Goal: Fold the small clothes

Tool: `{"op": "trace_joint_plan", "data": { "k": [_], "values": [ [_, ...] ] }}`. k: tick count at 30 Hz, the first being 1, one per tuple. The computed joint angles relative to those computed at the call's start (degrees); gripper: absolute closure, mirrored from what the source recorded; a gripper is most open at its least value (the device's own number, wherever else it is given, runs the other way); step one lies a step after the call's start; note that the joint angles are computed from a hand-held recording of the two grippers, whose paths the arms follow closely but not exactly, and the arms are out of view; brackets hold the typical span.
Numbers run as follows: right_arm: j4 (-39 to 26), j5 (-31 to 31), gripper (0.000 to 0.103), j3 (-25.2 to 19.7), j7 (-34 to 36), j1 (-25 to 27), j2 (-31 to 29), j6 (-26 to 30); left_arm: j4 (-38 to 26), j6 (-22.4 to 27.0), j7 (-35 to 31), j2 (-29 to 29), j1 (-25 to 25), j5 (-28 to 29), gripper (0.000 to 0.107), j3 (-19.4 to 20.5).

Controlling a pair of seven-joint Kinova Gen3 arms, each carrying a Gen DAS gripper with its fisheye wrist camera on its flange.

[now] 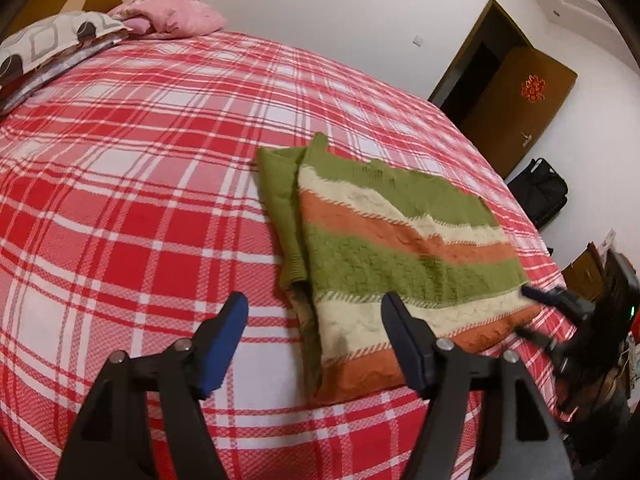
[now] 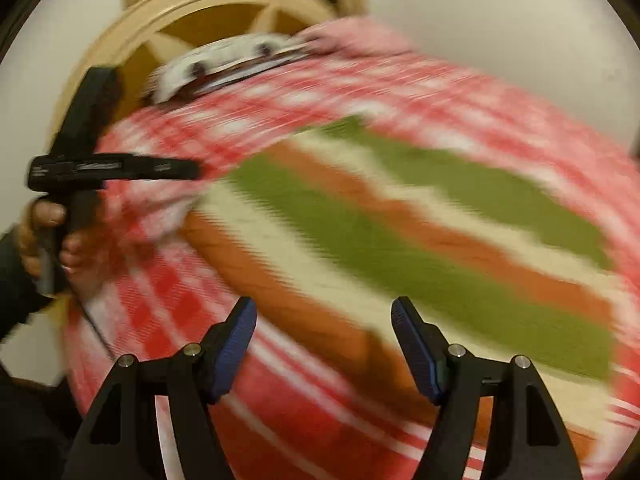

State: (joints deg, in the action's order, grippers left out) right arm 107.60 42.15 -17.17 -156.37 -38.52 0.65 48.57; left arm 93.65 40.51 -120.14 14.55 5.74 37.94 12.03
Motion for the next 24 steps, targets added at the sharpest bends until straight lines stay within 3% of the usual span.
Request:
{"op": "trace_joint_plan", "data": {
  "k": [2,5,7,9,11,14,16,19,24],
  "values": [
    [2.4,1.9,0.032,-1.4,-4.2,1.3,-3.0,4.7,-0.2,-1.5,3.0,0.1,2.0,-4.4,0.036,-0.1],
    [5.0,-1.3,0.032,-2.6,-5.5,7.3,-6.2,9.1,-0.7,-2.5,8.2,0.8,6.7,-11.3,0.036,-2.6],
    [7.5,-6.0,0.032,1.7,-5.9,7.3,-7.4,7.6,-0.9,-2.4,11.9,1.7,10.9,-16.0,0.036,-5.9],
    [11.2,-9.2,0.032,5.5,-6.0,6.9,-9.4,3.1,1.0,-5.3,13.5,0.6,11.5,-19.5,0.036,-4.9],
    [12.4,-8.8,0.032,5.0,-5.8,7.6,-10.8,1.0,1.5,-6.3,15.7,0.2,12.0,-23.4,0.036,-4.2],
    [10.9,-7.7,0.032,-0.8,-7.8,12.8,-10.9,2.0,1.5,-6.3,17.4,0.1,10.1,-24.7,0.031,-2.2],
    [10.1,-5.9,0.032,-1.8,-8.1,12.6,-11.0,2.3,1.6,-6.8,17.1,0.4,9.3,-24.2,0.027,-1.7],
    [7.1,-1.4,0.032,-6.7,-9.0,14.0,-8.0,6.0,1.9,-7.7,17.9,0.6,9.1,-24.3,0.021,-1.5],
    [3.4,2.8,0.032,-6.8,-10.9,13.0,-0.3,11.7,2.2,-8.3,17.8,0.8,9.0,-24.7,0.016,-0.9]
  ]
}}
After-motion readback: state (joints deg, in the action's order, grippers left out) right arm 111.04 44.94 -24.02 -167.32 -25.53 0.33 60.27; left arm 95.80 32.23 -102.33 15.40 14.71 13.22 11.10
